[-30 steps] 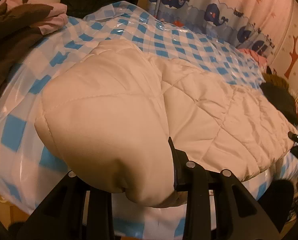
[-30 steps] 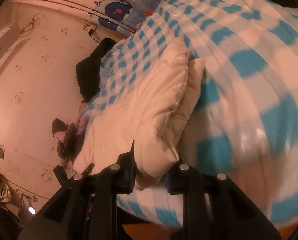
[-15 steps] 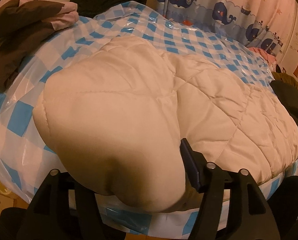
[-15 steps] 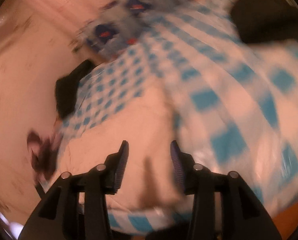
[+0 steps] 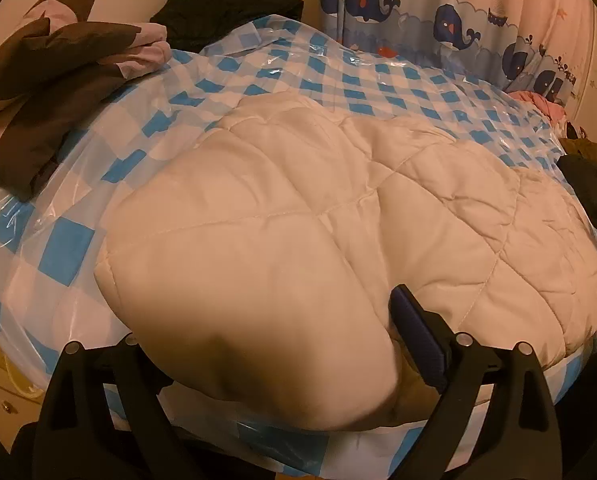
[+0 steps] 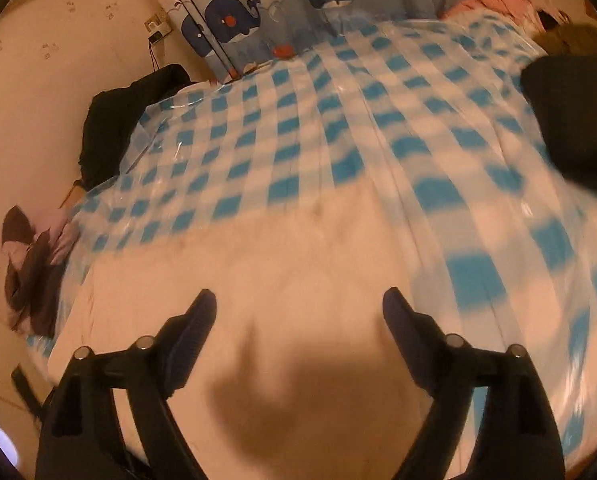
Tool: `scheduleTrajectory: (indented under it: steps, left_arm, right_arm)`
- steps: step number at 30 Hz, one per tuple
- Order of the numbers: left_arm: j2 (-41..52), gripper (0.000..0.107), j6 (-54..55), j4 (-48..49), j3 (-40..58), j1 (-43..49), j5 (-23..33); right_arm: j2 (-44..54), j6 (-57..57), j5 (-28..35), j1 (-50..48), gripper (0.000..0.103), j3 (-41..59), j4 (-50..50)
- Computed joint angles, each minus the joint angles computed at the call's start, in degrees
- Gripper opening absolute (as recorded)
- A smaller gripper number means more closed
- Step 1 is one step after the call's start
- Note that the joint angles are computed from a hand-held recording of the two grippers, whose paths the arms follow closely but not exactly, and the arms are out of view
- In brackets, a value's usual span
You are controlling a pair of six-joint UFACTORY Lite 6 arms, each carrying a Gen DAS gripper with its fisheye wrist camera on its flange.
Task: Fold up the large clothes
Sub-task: 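Open both tools and withdraw them from the folded jacket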
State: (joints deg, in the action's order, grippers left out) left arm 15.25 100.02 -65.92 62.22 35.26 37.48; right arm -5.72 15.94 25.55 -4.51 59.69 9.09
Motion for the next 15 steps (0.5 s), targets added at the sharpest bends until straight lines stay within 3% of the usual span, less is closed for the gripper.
scheduleTrajectory:
  steps: [2, 4, 7, 10, 12, 15]
  left_arm:
    - [1.3, 0.089, -1.2, 1.1, 1.4, 0.4, 1.1]
    - [2.5, 0.089, -2.4, 2.0, 2.7, 0.8, 2.2]
    - [2.9, 0.090, -3.4, 2.5, 3.4, 1.0, 3.2]
    - [3.8, 0.090, -4.8, 3.1, 4.0, 0.9, 3.5]
    - [4.2, 0.091, -5.6, 3.2, 4.3, 0.5, 3.3]
    - [4.1, 0.091, -5.7, 3.0, 4.1, 0.5, 3.3]
  right_arm:
    - [12.0, 2.1, 1.5, -1.0, 0.082, 8.6, -4.0]
    - [24.0, -2.4, 1.5, -4.9, 0.083, 12.7, 0.9]
    - [28.3, 0.8, 2.1, -6.5, 0.085, 15.3, 3.3]
    - [20.4, 15.3, -6.2, 0.8, 0.087, 11.9, -12.6]
    - [22.6, 25.3, -5.0, 8.1, 0.090, 19.8, -24.5]
    - [33.7, 36.5, 0.3, 18.3, 0.091, 37.7, -41.9]
